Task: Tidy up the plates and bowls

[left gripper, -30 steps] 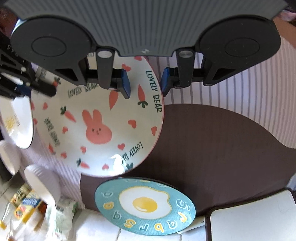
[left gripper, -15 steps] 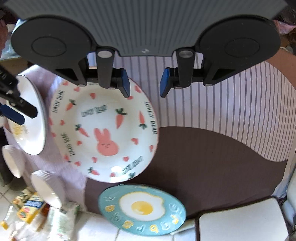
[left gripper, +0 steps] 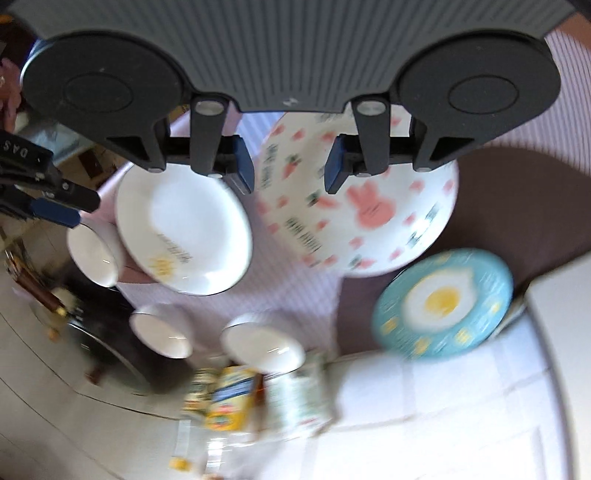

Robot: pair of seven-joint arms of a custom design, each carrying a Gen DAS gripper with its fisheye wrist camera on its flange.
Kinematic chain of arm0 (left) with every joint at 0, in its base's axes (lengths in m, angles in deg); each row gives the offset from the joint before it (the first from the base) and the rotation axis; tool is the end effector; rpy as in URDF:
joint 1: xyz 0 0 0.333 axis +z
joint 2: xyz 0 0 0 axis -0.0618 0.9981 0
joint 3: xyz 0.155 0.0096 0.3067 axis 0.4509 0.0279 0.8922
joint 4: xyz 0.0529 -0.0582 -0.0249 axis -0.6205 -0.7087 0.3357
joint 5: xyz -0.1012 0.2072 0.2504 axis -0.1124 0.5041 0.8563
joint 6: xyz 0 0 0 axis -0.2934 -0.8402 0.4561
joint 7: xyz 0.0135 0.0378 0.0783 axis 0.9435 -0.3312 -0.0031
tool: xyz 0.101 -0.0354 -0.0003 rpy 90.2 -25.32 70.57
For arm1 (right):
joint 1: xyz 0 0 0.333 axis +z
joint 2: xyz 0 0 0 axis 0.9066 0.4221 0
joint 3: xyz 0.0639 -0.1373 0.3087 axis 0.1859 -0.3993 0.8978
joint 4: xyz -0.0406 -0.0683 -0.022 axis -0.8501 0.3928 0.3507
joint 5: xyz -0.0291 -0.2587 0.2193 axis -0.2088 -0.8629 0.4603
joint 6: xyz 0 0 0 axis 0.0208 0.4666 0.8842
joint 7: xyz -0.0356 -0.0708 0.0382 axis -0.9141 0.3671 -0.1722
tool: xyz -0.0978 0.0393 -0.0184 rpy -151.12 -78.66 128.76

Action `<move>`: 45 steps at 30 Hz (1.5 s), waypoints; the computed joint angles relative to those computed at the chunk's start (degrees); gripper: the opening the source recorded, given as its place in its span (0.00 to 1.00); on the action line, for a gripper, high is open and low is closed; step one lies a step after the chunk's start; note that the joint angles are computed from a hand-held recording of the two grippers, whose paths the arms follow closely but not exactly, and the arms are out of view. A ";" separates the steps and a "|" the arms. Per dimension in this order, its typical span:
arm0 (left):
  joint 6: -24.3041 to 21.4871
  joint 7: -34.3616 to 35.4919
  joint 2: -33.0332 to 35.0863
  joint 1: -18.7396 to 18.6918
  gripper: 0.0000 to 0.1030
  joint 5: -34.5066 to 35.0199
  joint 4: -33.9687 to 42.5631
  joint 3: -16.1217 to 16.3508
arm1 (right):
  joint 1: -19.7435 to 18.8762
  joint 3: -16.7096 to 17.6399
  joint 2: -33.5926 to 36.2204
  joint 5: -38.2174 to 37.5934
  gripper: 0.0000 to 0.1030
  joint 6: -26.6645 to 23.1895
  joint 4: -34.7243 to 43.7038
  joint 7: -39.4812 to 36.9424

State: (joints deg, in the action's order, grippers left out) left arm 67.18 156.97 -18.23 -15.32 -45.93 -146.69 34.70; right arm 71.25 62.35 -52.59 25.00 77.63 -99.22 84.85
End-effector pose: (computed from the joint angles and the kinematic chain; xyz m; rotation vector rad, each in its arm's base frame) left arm 0.5461 -0.2446 0.5651 -1.2523 2.6041 -0.9238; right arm 0.3636 0.1363 0.5637 -1.4256 2.0086 -0.7437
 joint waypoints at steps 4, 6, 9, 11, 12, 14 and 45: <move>3.15 4.53 0.70 -1.80 0.42 0.05 -0.28 -1.69 | -3.07 1.00 -2.82 -2.81 0.57 1.54 -2.83 4.07; 3.85 5.72 1.94 -2.66 0.45 0.23 0.56 -2.22 | -4.33 1.41 -3.10 -4.12 0.57 1.53 -3.45 5.11; 4.73 6.47 4.67 -3.80 0.47 0.95 2.56 -2.60 | -5.35 1.01 -3.38 -4.54 0.57 2.55 -5.37 7.36; 3.96 6.05 7.06 -4.36 0.48 1.91 4.80 -2.64 | -7.22 1.68 -3.32 -5.96 0.57 4.19 -6.98 10.42; 4.53 5.27 8.35 -4.87 0.48 2.68 5.71 -2.48 | -8.18 2.12 -2.93 -6.69 0.57 4.81 -7.51 12.02; 6.60 4.44 10.39 -6.24 0.48 6.24 6.71 -1.76 | -10.20 2.95 -2.00 -8.84 0.57 6.62 -8.49 15.42; -19.93 -6.45 30.86 -12.07 0.27 18.14 38.52 0.74 | -13.90 -0.07 6.68 -4.51 0.23 18.62 -11.24 19.84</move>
